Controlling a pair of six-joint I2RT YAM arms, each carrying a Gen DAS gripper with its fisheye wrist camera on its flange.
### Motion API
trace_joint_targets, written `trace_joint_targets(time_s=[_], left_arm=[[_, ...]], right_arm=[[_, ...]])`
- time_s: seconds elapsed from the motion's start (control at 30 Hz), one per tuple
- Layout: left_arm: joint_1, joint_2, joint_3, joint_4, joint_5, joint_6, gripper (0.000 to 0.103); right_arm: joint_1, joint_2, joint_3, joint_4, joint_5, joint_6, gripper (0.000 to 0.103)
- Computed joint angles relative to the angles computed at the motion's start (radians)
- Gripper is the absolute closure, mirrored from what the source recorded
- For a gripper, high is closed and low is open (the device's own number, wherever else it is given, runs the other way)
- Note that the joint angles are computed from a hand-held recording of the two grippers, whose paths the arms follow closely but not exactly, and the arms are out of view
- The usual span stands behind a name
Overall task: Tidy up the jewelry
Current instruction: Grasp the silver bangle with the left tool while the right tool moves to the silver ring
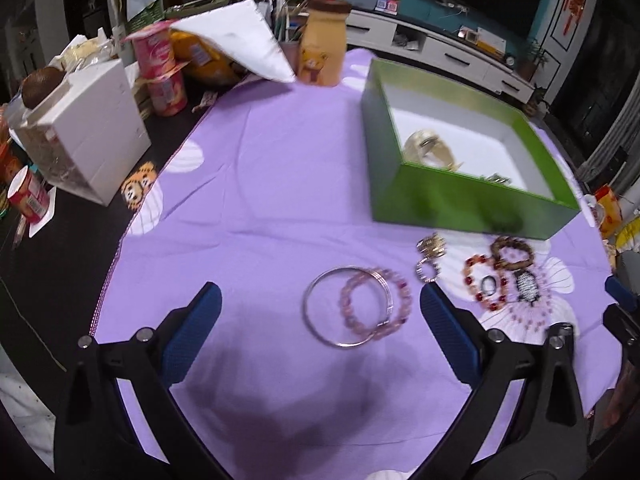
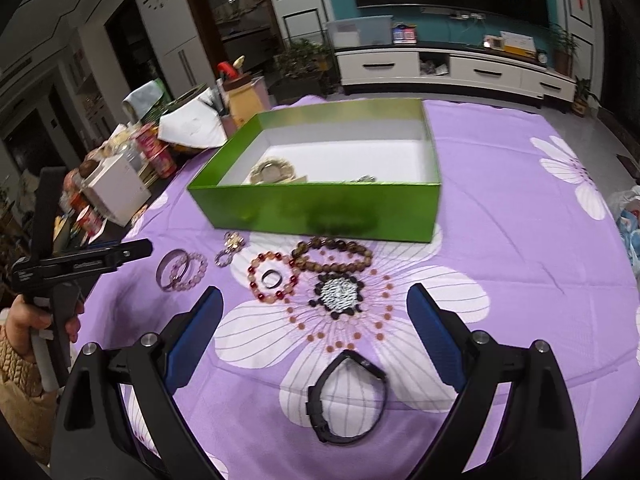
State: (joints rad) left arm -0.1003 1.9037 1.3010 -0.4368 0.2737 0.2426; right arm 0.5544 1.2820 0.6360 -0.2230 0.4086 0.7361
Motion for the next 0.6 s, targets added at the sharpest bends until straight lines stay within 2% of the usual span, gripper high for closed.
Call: trace_joint_targets(time_s=[0.17, 0.23, 0.3, 0.37, 0.43, 0.6], left_arm=[[0.006, 0.048, -0.002, 0.033, -0.02, 0.006, 0.024], [0.007, 0.063, 0.0, 0.043, -0.027, 0.008, 0.027], [0.005, 0.079, 0.003, 0.056, -0.04, 0.016, 0.032], [0.001, 0.092, 0.005, 0.068, -0.057, 0.024, 0.043], [-0.001, 0.111, 0.015, 0.068, -0.066, 0.033, 0.049], [-0.012, 0.116, -0.002, 0.114, -0.085, 0.073, 0.056]], right_arm=[[0.009, 0.073, 0.011, 0.064, -0.035, -0.03, 0.01], [0.014, 0.102, 0.018, 0.085, -0.042, -0.043, 0.013], [0.012, 0.13, 0.025, 0.107, -0.058, -0.058, 0.019], [0.006, 0.155, 0.033, 0.121, -0.073, -0.062, 0.023], [-0.008, 0.169, 0.035, 0.134, -0.093, -0.071, 0.029], [-0.032, 0.232, 0.07, 0.154, -0.131, -0.1, 0.044]])
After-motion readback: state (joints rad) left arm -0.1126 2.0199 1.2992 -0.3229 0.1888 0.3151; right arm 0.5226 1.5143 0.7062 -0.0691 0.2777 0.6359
